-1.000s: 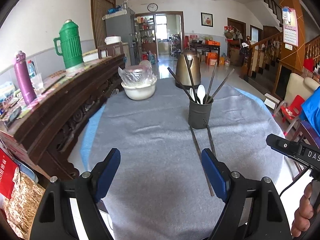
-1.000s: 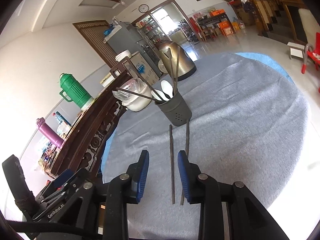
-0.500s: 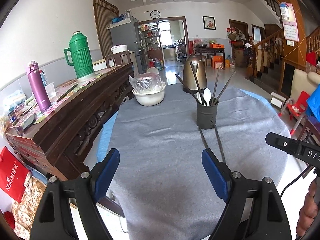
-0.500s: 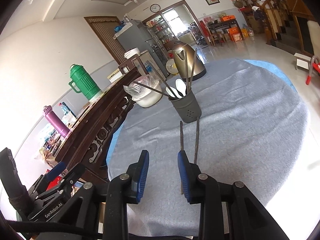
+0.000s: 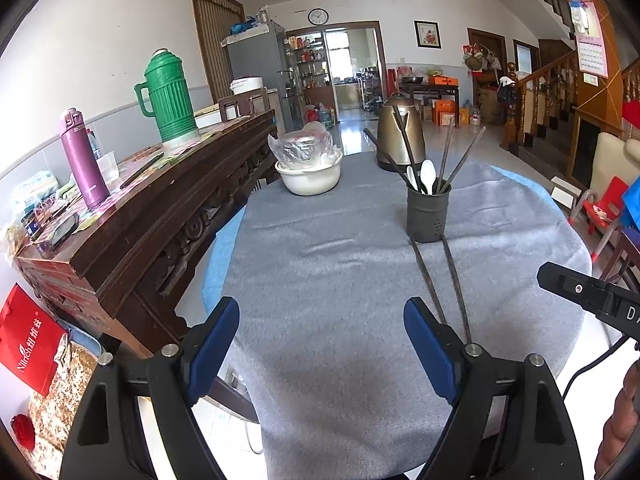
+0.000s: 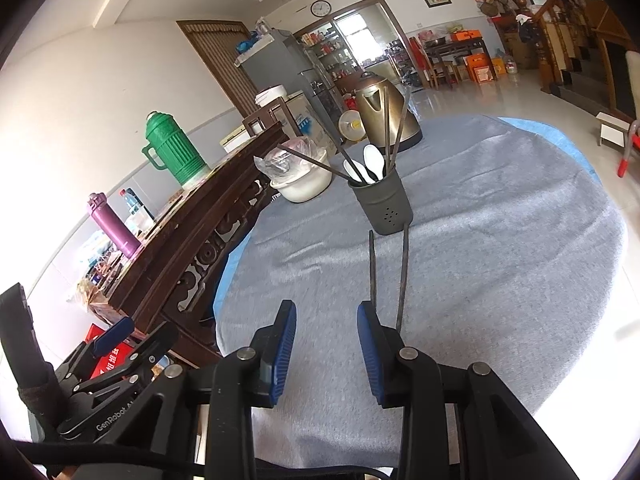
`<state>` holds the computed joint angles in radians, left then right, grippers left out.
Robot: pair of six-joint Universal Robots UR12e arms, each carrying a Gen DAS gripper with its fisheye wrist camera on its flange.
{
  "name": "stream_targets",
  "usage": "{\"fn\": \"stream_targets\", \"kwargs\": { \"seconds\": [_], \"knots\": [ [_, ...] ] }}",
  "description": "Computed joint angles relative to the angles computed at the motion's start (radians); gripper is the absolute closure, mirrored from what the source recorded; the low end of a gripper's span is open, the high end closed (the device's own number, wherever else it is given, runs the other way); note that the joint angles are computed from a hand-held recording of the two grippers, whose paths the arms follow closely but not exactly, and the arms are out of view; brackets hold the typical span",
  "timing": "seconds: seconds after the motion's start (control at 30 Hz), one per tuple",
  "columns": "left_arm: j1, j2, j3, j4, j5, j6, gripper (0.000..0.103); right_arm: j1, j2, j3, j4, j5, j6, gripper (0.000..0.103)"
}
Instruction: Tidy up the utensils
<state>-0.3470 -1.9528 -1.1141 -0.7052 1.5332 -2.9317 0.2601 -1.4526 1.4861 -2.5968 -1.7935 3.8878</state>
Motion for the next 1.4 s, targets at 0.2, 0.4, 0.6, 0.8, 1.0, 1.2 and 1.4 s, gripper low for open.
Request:
{"fn": "stream_targets", "kwargs": {
  "seconds": [0.2,0.4,0.6,0.8,1.0,1.2,1.4],
  "knots": [
    [-0.001,0.001,-0.003,-0.006,0.007,0.007,0.018,0.002,0.002,-0.001,0.006,0.006,-0.004,0.069],
    [-0.001,0.002,-0.007,-0.011,0.011,0.006,0.018,0.005,0.001,0.002,0.0,0.005,-0.008,0.069],
    [-0.001,0.003,-0.011,-0.021,0.015,0.003,0.018,0.007,-0.002,0.009,-0.004,0.003,-0.002,0.069],
    [0.0,0.006,-0.017,-0.016,0.018,0.0,0.018,0.012,-0.003,0.01,-0.008,0.0,-0.012,0.069],
    [0.0,0.007,-0.022,-0.018,0.022,-0.003,0.018,0.013,-0.003,0.011,-0.009,-0.001,-0.01,0.069],
    [0.001,0.009,-0.024,-0.023,0.023,-0.007,0.018,0.014,-0.004,0.012,-0.009,0.002,-0.011,0.069],
    [0.002,0.008,-0.025,-0.025,0.025,-0.007,0.018,0.016,-0.002,0.011,-0.005,0.006,-0.012,0.069]
  ]
}}
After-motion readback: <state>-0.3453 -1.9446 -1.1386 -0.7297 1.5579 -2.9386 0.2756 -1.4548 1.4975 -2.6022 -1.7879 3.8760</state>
